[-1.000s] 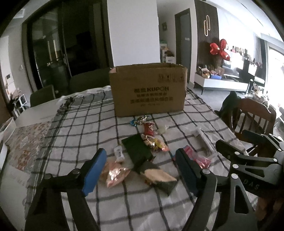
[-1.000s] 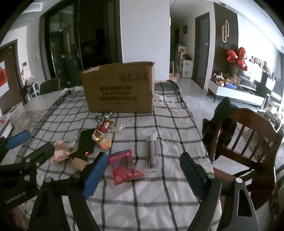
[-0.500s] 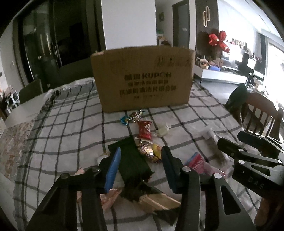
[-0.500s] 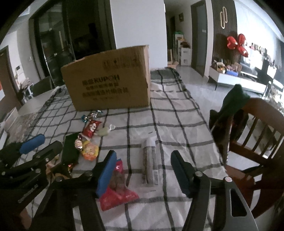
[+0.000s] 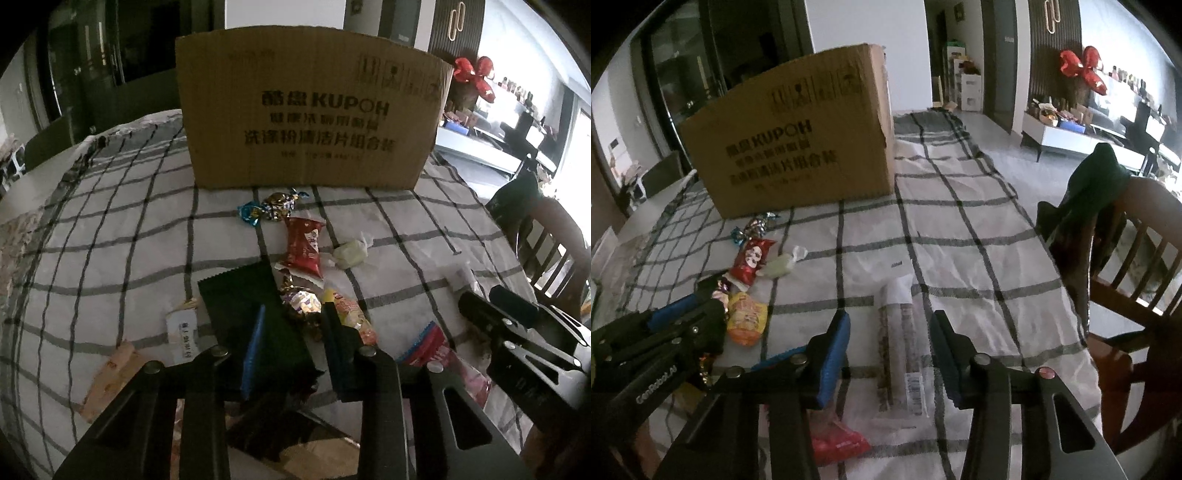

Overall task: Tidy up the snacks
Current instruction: 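Grasp the wrapped candy with the left tool while the right tool grasps the clear-wrapped bar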

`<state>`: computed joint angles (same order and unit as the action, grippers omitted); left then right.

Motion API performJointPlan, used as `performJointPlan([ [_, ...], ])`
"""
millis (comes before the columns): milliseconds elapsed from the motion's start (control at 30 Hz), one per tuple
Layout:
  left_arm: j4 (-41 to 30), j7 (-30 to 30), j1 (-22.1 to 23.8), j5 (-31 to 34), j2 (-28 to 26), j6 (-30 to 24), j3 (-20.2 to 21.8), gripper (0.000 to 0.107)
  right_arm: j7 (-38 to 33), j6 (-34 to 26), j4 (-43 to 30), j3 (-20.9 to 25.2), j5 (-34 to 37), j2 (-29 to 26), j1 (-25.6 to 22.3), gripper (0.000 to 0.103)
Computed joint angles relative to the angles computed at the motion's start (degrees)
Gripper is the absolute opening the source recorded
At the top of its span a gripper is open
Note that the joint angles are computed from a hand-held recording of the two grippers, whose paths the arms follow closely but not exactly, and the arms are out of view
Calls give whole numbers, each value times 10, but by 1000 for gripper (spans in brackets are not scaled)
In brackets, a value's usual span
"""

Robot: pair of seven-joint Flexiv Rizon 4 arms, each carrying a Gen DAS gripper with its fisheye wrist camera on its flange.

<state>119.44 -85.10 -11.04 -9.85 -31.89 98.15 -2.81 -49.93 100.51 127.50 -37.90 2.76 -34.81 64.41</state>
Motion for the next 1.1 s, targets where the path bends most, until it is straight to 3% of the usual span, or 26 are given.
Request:
performJointPlan([
  [233, -10, 4, 37, -4, -8, -14, -41, 29, 6, -14, -10, 12, -13, -2, -14, 41],
  [567, -24, 2, 18, -4, -15, -18, -23, 26, 23, -22, -12, 23, -31, -3, -31, 32],
  [900, -25, 4, 14, -2, -14, -19, -18, 25, 24, -17, -13, 26, -37, -5, -36, 29],
  [1100, -25, -5, -39, 3, -6, -7, 43, 25, 20, -13, -8, 27, -35, 2, -34, 26],
])
